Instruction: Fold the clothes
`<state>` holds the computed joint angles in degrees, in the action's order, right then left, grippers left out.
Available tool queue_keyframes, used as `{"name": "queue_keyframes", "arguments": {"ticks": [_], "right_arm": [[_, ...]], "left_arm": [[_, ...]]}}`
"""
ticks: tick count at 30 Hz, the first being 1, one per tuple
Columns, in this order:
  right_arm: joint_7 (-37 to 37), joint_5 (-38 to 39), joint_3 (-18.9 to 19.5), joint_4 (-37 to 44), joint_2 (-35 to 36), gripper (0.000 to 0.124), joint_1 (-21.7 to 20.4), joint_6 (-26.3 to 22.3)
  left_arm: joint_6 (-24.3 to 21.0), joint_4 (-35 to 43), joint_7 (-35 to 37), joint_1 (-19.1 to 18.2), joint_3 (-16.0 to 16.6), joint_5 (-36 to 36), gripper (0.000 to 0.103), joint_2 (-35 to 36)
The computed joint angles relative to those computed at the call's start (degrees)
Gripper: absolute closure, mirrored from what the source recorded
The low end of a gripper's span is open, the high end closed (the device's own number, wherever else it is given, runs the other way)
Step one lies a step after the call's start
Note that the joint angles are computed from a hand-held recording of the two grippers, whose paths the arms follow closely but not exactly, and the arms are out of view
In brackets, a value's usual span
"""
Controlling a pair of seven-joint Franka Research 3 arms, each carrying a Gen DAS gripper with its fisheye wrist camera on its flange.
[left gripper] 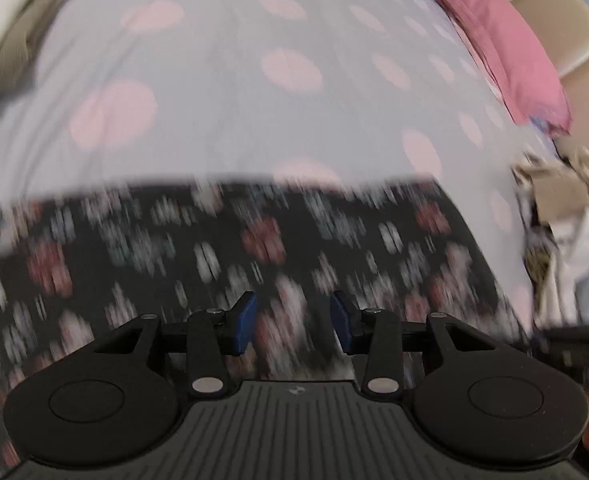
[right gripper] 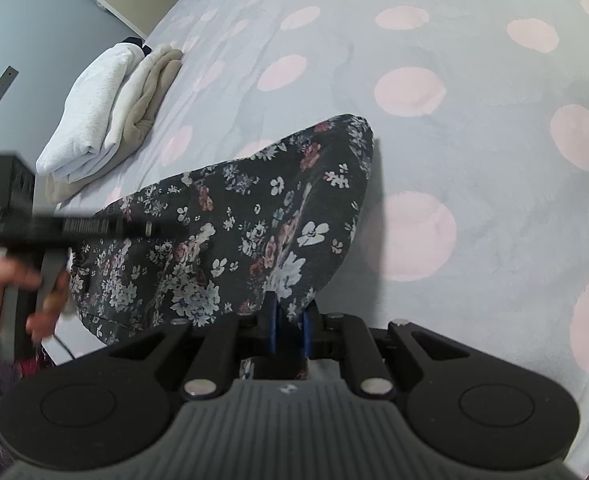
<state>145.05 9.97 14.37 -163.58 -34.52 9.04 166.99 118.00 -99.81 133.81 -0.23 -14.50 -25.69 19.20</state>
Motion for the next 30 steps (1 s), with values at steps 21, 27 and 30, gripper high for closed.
{"name": "queue_keyframes", "arguments": {"ticks": [21, 27, 30], "right_arm": [[2.6, -1.5, 2.8, -1.2, -0.8, 0.111, -1.4, 6.5], [2.2, 0.0, 4.3, -0.2, -0.9, 0.111, -1.8, 11.6], [2.4, 1.7, 5.3, 1.7, 0.7, 0.111, -2.3, 14.3]], "left_arm": [[-1.9, -12.5, 4.4, 1.9, 3.7, -2.2, 0.066, -7.9], [-5.4, -8.6, 7.2, 3.0, 4.7, -1.3, 0.064, -9.0], [-5.7, -4.4, 8.3, 4.2, 5.9, -1.0, 0.061, -8.3]]}}
